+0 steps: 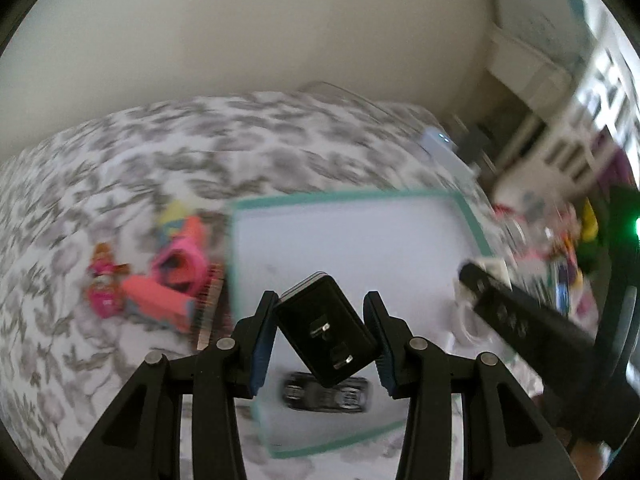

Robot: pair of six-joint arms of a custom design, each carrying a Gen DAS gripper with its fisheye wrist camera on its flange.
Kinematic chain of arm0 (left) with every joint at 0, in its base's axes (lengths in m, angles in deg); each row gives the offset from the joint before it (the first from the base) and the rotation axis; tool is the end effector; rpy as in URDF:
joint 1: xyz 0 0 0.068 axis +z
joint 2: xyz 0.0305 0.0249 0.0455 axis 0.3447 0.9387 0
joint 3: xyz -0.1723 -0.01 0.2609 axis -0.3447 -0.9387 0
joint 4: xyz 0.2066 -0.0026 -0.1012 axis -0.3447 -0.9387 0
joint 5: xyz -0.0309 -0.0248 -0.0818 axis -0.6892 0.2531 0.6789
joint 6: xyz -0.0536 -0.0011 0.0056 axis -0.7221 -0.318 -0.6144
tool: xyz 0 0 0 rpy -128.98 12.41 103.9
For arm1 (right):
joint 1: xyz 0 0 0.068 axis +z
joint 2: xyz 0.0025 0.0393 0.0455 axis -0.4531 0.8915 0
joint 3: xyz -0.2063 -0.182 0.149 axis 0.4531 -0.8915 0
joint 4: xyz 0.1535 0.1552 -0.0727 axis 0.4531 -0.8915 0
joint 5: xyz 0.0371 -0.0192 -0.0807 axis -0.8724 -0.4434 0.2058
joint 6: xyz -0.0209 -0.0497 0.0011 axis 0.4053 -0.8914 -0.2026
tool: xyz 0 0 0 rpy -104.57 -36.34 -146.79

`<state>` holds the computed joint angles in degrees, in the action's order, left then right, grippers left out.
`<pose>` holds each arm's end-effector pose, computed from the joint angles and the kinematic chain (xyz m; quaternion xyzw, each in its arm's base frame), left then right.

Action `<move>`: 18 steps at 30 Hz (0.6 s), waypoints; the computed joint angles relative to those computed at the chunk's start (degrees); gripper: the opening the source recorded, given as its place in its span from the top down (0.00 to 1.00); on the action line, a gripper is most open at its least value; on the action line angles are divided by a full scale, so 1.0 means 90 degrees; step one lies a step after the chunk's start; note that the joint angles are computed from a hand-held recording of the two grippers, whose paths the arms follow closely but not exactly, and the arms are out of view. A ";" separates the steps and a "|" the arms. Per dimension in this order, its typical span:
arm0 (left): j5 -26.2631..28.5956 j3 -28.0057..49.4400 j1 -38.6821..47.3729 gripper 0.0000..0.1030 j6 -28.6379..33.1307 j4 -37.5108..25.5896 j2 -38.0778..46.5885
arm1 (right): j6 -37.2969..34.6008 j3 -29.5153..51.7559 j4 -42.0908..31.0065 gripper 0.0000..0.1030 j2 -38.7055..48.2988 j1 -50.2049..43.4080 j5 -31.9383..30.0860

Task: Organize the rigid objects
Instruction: 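Carry the charger into the tray and open the left tool while the right tool carries the clip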

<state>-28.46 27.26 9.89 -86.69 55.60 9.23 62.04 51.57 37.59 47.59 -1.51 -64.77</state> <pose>0.1750 -0.0348 0.2666 0.0006 0.9632 -0.0893 0.2536 0.1985 0.0853 0.2581 0.1257 0.9523 0.0361 0.2757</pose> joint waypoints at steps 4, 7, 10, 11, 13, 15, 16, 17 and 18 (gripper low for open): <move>-0.0234 -0.0128 -0.0833 0.56 -0.0321 0.0312 0.0289 | -0.0172 -0.0132 0.0111 0.50 -0.0156 -0.0446 -0.0168; -0.0175 -0.0253 -0.1071 0.56 -0.0515 0.0545 0.0460 | -0.0277 -0.0230 0.0268 0.50 -0.0111 -0.0559 -0.0407; -0.0157 -0.0336 -0.1230 0.56 -0.0640 0.0576 0.0515 | -0.0263 -0.0286 0.0340 0.50 -0.0004 -0.0512 -0.0512; -0.0229 -0.0347 -0.1298 0.56 -0.0662 0.0591 0.0586 | -0.0286 -0.0296 0.0355 0.50 0.0024 -0.0480 -0.0508; -0.0291 -0.0384 -0.1355 0.56 -0.0682 0.0632 0.0679 | -0.0301 -0.0288 0.0369 0.50 0.0087 -0.0342 -0.0467; -0.0265 -0.0441 -0.1347 0.56 -0.0711 0.0684 0.0756 | -0.0314 -0.0284 0.0389 0.50 0.0164 -0.0249 -0.0442; -0.0268 -0.0484 -0.1333 0.56 -0.0710 0.0702 0.0777 | -0.0326 -0.0287 0.0392 0.50 0.0197 -0.0223 -0.0437; -0.0268 -0.0505 -0.1305 0.56 -0.0700 0.0720 0.0811 | -0.0344 -0.0295 0.0399 0.50 0.0233 -0.0205 -0.0445; -0.0260 -0.0542 -0.1277 0.56 -0.0698 0.0732 0.0827 | -0.0333 -0.0305 0.0401 0.50 0.0295 -0.0162 -0.0447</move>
